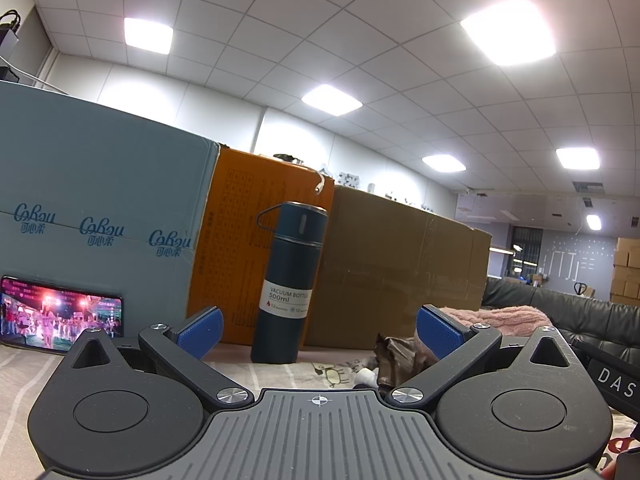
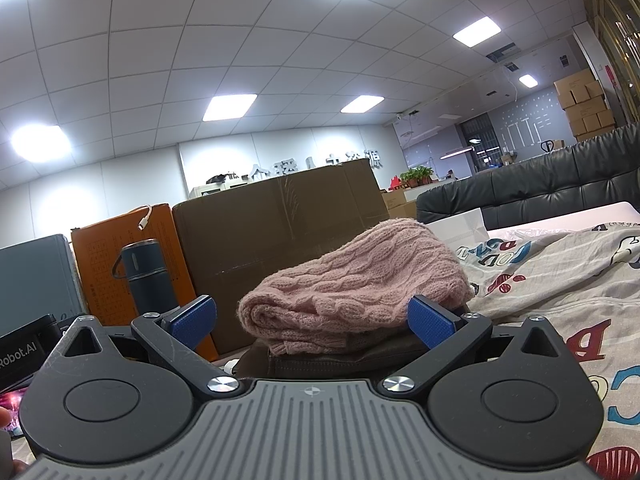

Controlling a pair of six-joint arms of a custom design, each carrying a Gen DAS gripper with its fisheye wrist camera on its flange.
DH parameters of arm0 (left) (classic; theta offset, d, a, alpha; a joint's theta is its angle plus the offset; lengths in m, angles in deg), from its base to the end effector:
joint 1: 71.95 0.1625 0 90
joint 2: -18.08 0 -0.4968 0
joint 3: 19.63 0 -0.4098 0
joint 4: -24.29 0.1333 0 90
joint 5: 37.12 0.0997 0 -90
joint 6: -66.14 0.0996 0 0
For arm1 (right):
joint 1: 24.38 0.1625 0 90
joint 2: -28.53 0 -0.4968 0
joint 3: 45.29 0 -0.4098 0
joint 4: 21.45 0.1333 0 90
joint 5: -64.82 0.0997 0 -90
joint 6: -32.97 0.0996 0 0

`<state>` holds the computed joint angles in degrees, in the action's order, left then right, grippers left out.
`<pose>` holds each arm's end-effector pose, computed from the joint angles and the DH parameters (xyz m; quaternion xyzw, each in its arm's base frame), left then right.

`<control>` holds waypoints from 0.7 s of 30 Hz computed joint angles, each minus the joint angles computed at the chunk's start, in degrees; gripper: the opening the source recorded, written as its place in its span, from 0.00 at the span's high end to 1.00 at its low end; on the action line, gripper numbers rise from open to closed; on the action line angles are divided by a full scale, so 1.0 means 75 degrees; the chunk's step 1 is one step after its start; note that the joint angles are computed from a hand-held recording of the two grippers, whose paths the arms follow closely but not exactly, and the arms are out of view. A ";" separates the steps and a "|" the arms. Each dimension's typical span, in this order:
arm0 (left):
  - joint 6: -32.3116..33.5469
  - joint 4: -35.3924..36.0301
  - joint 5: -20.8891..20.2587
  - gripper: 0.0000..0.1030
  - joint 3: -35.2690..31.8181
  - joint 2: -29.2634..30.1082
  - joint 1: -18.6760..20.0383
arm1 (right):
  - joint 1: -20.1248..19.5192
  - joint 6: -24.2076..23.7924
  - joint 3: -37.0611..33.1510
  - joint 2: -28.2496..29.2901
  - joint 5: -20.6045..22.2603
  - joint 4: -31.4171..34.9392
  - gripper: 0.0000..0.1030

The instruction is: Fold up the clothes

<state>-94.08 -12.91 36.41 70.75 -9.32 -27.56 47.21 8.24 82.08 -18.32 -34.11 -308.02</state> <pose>-0.3657 -0.5840 -0.1053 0.3887 0.7466 -0.5399 0.0007 -0.0309 -0.4660 0.2535 -0.0368 -0.5308 0.7713 0.3493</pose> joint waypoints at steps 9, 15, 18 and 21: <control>-0.0008 0.0017 0.0002 0.00 -0.0004 -0.0006 0.0004 | 0.0001 -0.0006 -0.0002 -0.0003 -0.0017 0.0042 0.00; -0.0018 0.0029 -0.0005 0.00 -0.0001 -0.0018 0.0004 | 0.0008 -0.0011 -0.0001 -0.0007 -0.0026 0.0072 0.00; -0.0017 0.0047 -0.0003 0.00 -0.0004 -0.0024 0.0000 | 0.0004 -0.0006 0.0000 -0.0009 -0.0016 0.0072 0.00; -0.0021 0.0036 -0.0002 0.00 0.0004 -0.0026 0.0001 | 0.0004 -0.0007 0.0010 -0.0010 -0.0019 0.0066 0.00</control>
